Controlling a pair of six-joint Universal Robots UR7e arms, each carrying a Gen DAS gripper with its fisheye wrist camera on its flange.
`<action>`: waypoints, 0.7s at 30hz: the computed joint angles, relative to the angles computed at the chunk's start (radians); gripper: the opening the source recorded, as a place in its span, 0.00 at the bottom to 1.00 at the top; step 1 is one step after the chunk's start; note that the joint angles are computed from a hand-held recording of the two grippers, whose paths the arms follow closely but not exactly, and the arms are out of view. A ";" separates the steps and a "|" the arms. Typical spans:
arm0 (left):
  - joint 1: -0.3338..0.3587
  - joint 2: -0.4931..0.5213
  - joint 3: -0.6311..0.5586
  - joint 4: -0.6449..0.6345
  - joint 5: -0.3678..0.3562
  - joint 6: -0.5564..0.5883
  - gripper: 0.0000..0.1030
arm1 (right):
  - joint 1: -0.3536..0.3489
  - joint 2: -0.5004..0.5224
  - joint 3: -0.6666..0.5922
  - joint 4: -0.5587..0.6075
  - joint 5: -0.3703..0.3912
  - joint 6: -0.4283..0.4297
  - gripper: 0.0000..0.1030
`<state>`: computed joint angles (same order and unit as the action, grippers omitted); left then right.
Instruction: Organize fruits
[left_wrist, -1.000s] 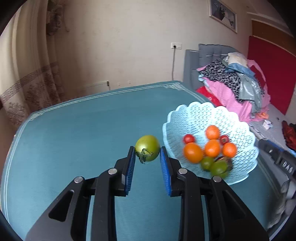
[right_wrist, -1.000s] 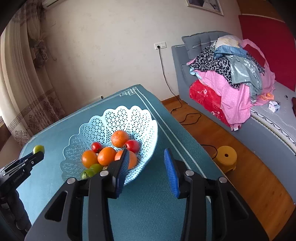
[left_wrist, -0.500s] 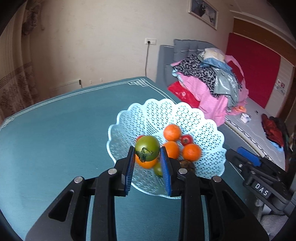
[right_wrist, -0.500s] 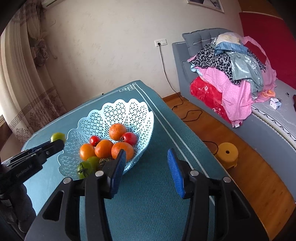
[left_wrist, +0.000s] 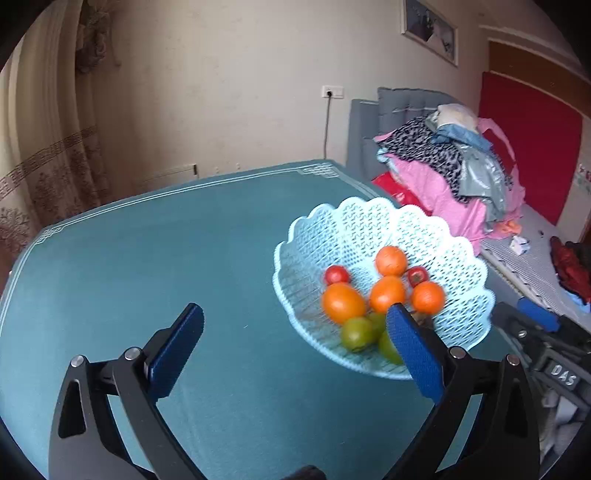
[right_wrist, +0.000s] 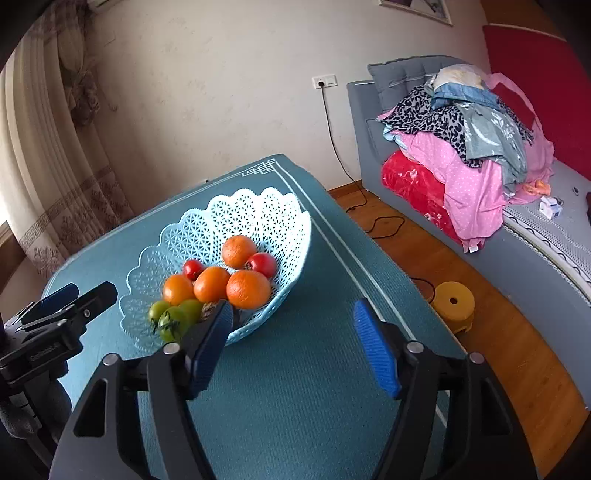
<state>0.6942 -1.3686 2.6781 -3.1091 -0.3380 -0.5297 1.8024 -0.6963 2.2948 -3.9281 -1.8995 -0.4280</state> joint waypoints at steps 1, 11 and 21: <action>0.001 -0.018 0.002 0.045 -0.001 -0.029 0.98 | 0.005 -0.001 0.002 0.006 -0.005 -0.001 0.68; -0.025 -0.089 0.031 0.237 0.030 -0.170 0.98 | 0.089 0.027 0.001 0.000 -0.087 -0.079 0.88; -0.093 -0.188 0.029 0.560 0.099 -0.334 0.98 | 0.147 0.050 -0.004 -0.034 -0.133 -0.115 0.91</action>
